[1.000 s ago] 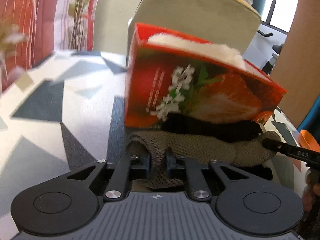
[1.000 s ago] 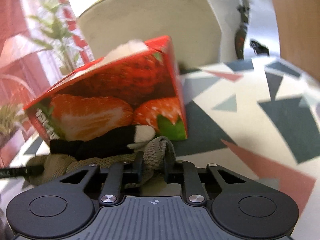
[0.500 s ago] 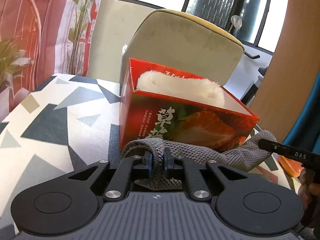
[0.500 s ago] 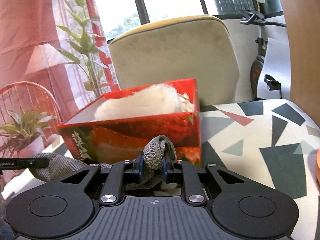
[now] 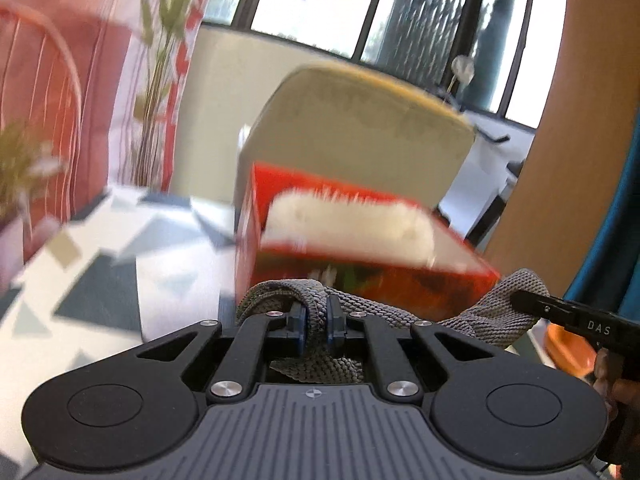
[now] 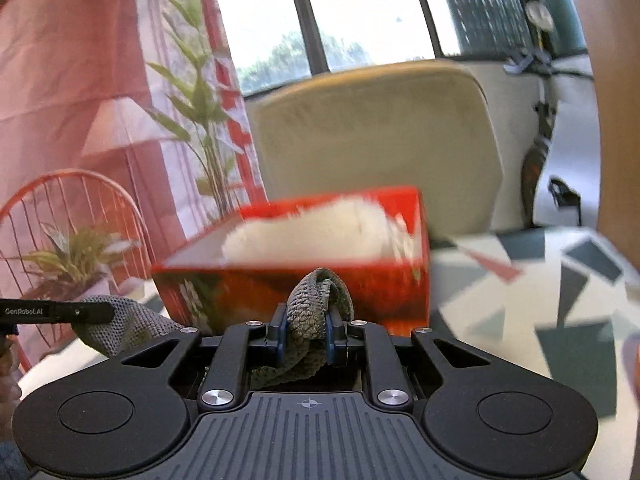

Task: Organize soft objects
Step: 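Lift the grey mesh towel with both grippers over the red box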

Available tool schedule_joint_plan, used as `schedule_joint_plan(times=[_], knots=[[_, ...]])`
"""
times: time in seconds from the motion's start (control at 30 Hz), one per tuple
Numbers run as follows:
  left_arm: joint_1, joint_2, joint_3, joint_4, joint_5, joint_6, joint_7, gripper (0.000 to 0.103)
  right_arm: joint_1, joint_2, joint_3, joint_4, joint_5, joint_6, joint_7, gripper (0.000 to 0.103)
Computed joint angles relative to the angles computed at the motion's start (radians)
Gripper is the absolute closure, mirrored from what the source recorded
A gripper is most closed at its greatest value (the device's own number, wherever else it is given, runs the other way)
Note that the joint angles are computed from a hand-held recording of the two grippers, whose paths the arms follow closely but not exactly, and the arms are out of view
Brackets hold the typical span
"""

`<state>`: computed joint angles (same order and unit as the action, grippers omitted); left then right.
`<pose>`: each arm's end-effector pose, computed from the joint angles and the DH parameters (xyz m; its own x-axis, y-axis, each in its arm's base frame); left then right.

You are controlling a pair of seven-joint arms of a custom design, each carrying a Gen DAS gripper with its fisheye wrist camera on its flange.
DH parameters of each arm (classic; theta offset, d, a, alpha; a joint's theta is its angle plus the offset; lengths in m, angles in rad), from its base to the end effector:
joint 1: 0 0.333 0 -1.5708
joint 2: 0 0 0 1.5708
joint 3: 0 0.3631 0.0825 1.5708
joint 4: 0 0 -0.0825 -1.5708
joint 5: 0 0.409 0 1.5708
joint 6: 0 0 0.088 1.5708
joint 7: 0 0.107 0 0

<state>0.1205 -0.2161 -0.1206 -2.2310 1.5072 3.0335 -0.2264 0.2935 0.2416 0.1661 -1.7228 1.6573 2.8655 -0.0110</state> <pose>0.5148 -0.0802 0.5559 0.2205 -0.9571 0.1877 -0.3905 -0.2630 -0.8822 0.6486 0.2468 0.5319 0.6200 -0.7565 -0.2083 -0.3877 -0.0646 -0.9195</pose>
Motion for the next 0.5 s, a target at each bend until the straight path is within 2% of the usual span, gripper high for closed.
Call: schedule_joint_plan(times=[0.13, 0.27, 0.37, 0.5], knots=[[0.005, 0.013, 0.000, 0.080, 0.088, -0.012, -0.034, 0.093, -0.003, 0.017, 0.002, 0.079, 0.009, -0.023, -0.047, 0.087], [-0.007, 0.077, 0.010, 0.189, 0.125, -0.030, -0.026, 0.093, 0.000, 0.078, 0.009, 0.201, -0.076, -0.003, 0.000, 0.087], [-0.019, 0.152, 0.021, 0.266, -0.010, -0.039, 0.137, 0.093, 0.013, 0.156, 0.012, 0.319, -0.222, 0.040, 0.115, 0.087], [-0.046, 0.242, 0.026, 0.336, -0.285, -0.098, 0.478, 0.093, 0.086, 0.272, -0.080, 0.467, -0.537, 0.052, 0.478, 0.087]])
